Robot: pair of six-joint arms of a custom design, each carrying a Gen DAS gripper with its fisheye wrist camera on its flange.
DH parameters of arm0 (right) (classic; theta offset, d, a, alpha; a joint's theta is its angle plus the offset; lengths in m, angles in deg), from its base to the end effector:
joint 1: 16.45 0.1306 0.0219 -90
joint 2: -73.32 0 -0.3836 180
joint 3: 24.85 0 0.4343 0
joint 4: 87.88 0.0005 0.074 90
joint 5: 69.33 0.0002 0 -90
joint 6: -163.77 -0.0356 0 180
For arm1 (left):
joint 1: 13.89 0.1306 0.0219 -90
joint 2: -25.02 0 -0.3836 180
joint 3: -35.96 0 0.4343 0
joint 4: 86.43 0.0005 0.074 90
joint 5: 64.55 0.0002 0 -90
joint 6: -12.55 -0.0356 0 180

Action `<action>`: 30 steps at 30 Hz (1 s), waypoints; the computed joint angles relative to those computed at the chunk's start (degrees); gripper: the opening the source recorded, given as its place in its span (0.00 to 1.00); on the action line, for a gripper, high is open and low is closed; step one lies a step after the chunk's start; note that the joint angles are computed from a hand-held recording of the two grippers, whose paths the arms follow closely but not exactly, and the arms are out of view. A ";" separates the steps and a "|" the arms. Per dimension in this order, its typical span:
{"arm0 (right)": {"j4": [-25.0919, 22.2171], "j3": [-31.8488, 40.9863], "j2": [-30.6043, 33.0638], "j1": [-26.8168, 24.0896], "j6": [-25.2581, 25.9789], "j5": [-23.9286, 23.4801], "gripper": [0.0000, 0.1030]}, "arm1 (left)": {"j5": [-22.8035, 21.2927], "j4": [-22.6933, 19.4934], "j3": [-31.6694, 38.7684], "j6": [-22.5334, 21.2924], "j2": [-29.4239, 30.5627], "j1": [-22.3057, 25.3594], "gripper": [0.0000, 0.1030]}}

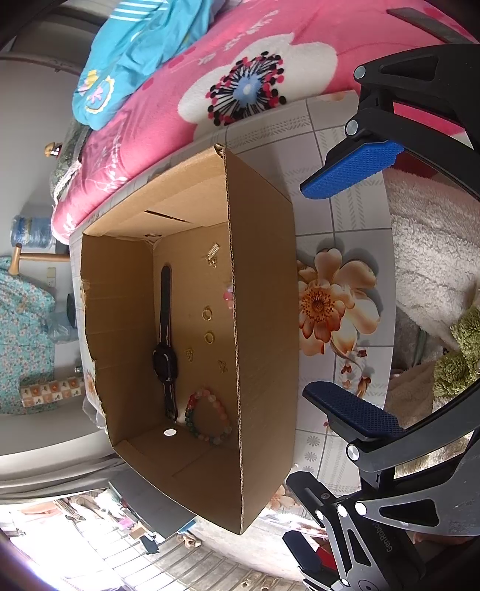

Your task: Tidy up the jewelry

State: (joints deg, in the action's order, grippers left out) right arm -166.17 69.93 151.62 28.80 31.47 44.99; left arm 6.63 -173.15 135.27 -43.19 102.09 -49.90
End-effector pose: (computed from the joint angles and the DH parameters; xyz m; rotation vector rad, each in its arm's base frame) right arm 0.2999 0.2810 0.5355 0.0709 2.5030 0.0453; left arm 0.3173 -0.2170 0.5716 -0.0577 2.5942 0.0135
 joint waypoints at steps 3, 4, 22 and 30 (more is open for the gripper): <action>-0.15 0.15 0.25 -0.08 -0.16 -0.10 0.92 | 0.18 -0.19 0.07 0.04 0.09 0.10 0.95; -0.28 0.28 0.38 -0.05 -0.34 -0.14 0.92 | 0.16 -0.21 0.05 0.16 0.10 0.07 0.95; -1.50 1.47 1.27 0.43 -0.84 0.61 0.92 | 0.17 -0.76 -0.25 0.98 0.35 -0.39 0.95; -1.78 1.62 1.21 0.31 -0.95 0.27 0.92 | 0.24 -0.85 -0.16 1.03 0.41 -0.36 0.95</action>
